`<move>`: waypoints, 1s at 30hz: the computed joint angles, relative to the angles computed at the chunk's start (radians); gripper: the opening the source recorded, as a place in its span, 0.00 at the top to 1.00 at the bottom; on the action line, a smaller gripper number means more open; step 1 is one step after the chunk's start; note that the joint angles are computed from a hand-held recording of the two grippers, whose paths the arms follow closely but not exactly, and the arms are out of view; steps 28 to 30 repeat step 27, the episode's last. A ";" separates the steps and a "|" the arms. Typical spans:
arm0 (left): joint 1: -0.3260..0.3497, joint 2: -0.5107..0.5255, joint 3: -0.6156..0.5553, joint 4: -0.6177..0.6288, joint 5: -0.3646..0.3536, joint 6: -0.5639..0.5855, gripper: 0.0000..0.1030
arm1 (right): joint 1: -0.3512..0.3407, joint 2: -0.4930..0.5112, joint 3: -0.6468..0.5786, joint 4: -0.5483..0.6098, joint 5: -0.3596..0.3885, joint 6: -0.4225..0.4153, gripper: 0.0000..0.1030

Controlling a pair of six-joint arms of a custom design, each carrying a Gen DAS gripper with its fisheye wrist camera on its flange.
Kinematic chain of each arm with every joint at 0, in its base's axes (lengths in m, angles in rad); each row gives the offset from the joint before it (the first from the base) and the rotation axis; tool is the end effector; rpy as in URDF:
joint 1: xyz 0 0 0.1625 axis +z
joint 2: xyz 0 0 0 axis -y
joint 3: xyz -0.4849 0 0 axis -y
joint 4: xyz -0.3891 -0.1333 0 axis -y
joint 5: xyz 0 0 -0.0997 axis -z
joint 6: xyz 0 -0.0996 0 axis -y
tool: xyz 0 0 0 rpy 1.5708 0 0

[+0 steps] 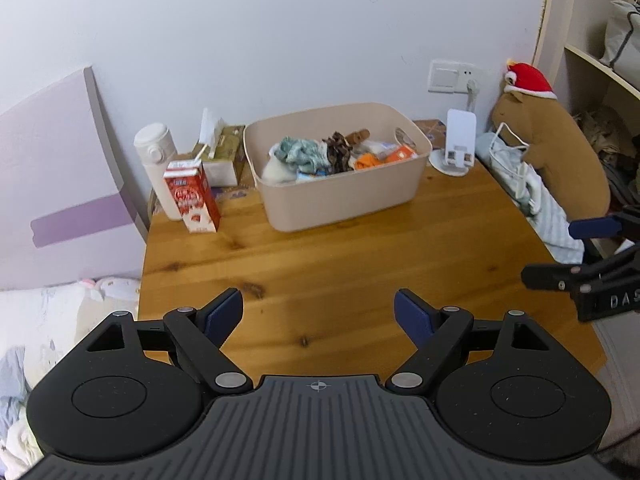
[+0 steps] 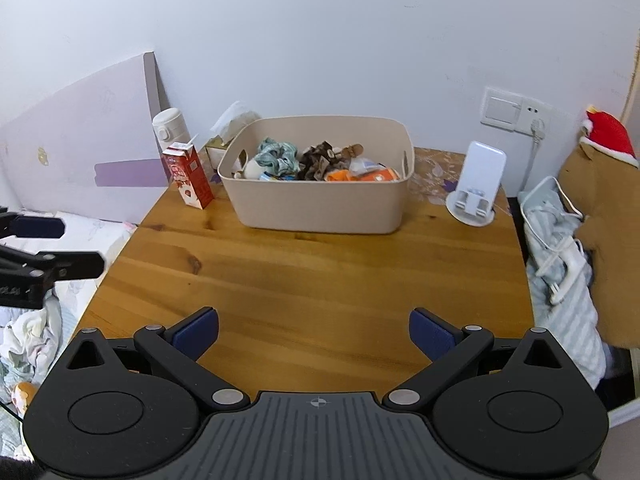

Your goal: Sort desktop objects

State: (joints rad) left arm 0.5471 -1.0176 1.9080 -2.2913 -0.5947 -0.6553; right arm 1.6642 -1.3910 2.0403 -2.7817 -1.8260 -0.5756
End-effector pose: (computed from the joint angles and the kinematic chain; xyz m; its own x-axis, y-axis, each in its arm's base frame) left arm -0.3902 -0.4904 0.2008 -0.6492 0.1247 -0.7503 0.5627 0.7425 -0.3635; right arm 0.1573 -0.5199 0.3758 -0.7757 -0.4221 0.4691 -0.5975 0.7307 -0.3304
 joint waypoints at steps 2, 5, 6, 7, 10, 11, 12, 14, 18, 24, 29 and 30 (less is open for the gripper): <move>-0.015 -0.017 0.023 0.020 -0.013 -0.041 0.18 | -0.001 -0.013 0.018 -0.015 -0.014 -0.012 0.00; -0.033 -0.036 0.049 0.048 -0.037 -0.096 0.18 | -0.008 -0.033 0.036 -0.017 -0.025 -0.020 0.00; -0.038 -0.041 0.054 0.060 -0.043 -0.114 0.18 | -0.011 -0.038 0.039 -0.014 -0.026 -0.020 0.00; -0.042 -0.046 0.056 0.076 -0.048 -0.132 0.18 | -0.014 -0.043 0.041 -0.011 -0.028 -0.019 0.00; -0.053 -0.056 0.061 0.088 -0.057 -0.155 0.18 | -0.021 -0.053 0.049 -0.008 -0.032 -0.019 0.00; -0.055 -0.058 0.063 0.083 -0.064 -0.157 0.18 | -0.024 -0.055 0.050 -0.008 -0.031 -0.017 0.00; -0.055 -0.060 0.064 0.074 -0.071 -0.156 0.18 | -0.027 -0.057 0.052 -0.006 -0.029 -0.016 0.00; -0.054 -0.060 0.066 0.061 -0.072 -0.151 0.18 | -0.033 -0.056 0.052 -0.003 -0.024 -0.011 0.00; -0.052 -0.048 0.058 0.080 -0.063 -0.165 0.18 | -0.040 -0.048 0.050 0.004 -0.028 -0.011 0.00; -0.049 -0.034 0.043 0.098 -0.058 -0.162 0.18 | -0.046 -0.036 0.033 0.024 -0.024 -0.016 0.00; -0.047 -0.028 0.041 0.084 -0.056 -0.154 0.18 | -0.045 -0.029 0.028 0.019 -0.025 -0.030 0.00; -0.047 -0.028 0.041 0.084 -0.056 -0.154 0.18 | -0.045 -0.029 0.028 0.019 -0.025 -0.030 0.00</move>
